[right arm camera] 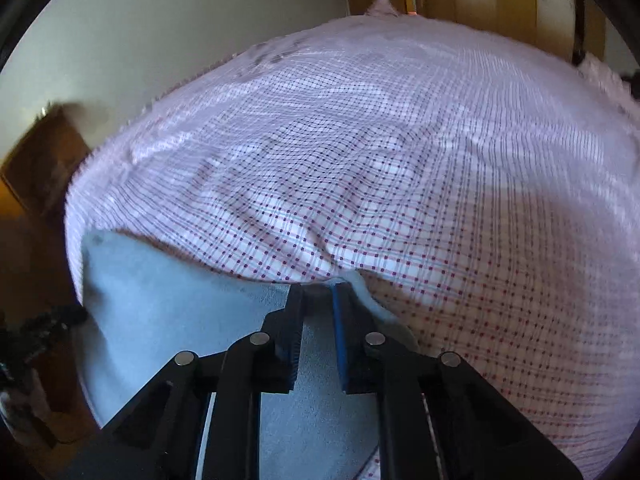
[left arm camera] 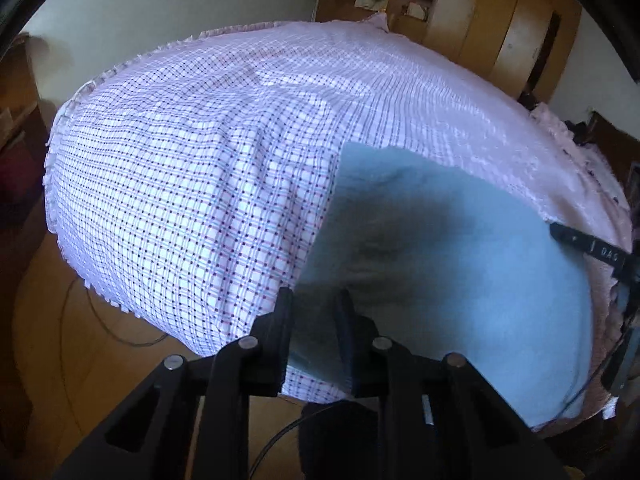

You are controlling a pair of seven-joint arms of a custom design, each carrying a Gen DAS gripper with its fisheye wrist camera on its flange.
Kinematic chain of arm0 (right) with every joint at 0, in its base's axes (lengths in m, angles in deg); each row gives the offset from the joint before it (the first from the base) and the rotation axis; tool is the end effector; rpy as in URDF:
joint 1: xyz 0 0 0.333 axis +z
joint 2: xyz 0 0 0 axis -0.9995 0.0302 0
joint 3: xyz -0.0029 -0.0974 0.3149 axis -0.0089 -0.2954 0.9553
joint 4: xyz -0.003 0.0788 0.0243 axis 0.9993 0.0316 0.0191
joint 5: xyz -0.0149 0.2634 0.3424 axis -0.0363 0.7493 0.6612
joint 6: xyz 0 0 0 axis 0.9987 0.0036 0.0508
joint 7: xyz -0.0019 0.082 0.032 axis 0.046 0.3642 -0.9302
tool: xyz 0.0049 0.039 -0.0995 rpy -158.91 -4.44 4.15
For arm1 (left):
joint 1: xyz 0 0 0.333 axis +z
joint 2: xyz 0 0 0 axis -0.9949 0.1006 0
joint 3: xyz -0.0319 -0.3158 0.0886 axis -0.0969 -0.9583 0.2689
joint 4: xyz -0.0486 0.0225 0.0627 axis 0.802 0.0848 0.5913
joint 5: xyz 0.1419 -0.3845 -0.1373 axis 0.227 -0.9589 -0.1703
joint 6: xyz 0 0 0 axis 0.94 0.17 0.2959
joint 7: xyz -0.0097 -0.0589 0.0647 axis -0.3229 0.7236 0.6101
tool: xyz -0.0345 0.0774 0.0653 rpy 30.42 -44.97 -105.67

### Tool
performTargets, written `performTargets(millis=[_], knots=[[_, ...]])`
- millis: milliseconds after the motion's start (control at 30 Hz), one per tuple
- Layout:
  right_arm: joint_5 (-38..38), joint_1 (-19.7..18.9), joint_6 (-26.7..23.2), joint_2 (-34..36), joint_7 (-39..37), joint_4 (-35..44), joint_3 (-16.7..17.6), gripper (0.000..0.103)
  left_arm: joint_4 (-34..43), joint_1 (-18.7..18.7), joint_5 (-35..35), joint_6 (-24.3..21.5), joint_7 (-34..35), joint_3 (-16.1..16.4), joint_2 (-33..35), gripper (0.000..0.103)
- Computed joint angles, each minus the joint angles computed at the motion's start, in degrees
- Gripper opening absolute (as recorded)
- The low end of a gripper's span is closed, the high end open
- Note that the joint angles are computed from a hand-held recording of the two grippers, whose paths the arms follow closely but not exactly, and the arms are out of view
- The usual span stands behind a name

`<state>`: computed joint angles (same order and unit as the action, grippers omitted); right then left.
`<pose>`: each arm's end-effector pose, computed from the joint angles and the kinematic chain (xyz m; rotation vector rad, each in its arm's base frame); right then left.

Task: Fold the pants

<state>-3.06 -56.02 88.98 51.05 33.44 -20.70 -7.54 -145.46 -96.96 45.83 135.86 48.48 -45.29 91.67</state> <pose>0.6923 0.3919 0.3894 -1.8423 1.6875 -0.3623 0.6309 -0.2536 0.3658 -1.9832 1.8565 -0.7537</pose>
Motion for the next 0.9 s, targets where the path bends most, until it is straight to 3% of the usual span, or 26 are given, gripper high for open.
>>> performTargets(millis=[133,267,367,433,567,767,900], knots=[[-1.55,1.52,2.14,-3.21,2.88,-3.51,-1.42,0.008,-1.74,2.39,-4.19,5.40,2.82,-2.57,-1.96,0.022],[-5.32,4.33,5.78,-6.42,6.57,-7.64,-3.83,0.014,1.79,3.31,-7.30,8.12,8.95,-5.06,0.00,0.022],[-6.52,4.33,4.81,-6.98,7.50,-8.59,-3.83,0.016,6.72,1.53,-7.12,6.79,10.95,-4.31,3.44,0.022],[-9.06,5.86,1.55,-5.89,10.94,-7.19,-5.95,0.016,10.31,1.56,-8.43,6.27,12.58,-4.80,6.66,0.022],[-5.70,1.36,2.69,-3.47,9.95,-6.04,-1.97,0.015,16.82,-0.76,-8.00,0.43,12.59,-2.09,11.88,0.022],[-4.61,2.17,4.90,-4.46,11.49,-7.50,-2.99,0.016,13.84,0.21,-8.77,1.50,13.96,-2.52,10.09,0.022],[-6.01,3.55,5.77,-7.84,13.09,-11.21,-3.87,0.026,8.68,-0.24,-7.99,1.81,13.33,-1.93,5.61,0.022]])
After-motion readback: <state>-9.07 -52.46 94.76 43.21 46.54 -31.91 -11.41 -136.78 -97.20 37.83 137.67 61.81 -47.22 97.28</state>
